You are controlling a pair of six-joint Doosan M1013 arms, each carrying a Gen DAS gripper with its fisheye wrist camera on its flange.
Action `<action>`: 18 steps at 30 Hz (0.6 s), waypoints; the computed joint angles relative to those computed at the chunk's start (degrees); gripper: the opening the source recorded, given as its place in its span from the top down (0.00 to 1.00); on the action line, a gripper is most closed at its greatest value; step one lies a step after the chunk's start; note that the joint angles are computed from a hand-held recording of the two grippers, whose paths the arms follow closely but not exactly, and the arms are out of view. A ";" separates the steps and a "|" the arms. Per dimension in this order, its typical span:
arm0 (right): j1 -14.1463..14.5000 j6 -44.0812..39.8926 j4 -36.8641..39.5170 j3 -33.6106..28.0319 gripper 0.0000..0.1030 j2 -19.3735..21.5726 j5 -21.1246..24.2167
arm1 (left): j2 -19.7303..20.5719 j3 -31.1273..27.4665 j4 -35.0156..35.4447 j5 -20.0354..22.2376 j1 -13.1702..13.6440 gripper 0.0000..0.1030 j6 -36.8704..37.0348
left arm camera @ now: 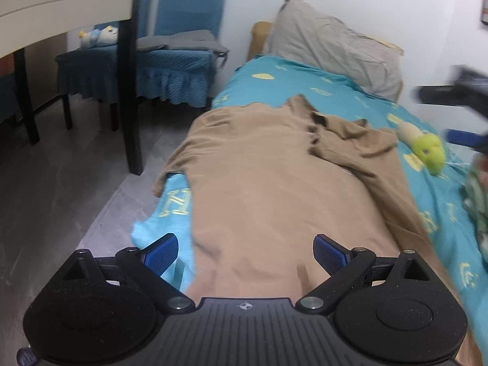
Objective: Fold clothes
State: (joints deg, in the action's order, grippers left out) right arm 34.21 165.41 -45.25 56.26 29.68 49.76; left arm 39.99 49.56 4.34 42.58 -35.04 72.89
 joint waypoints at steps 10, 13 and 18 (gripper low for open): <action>9.44 32.96 -12.61 17.96 0.00 -13.86 16.34 | -4.33 5.26 -5.55 0.23 -2.66 0.09 9.84; 9.53 36.01 -14.36 20.10 0.00 -15.53 18.05 | -4.83 4.81 -7.79 2.48 -4.31 0.13 12.10; 9.76 39.11 -18.22 22.20 0.00 -16.52 23.02 | -4.11 1.56 -14.73 7.56 -7.68 0.22 18.55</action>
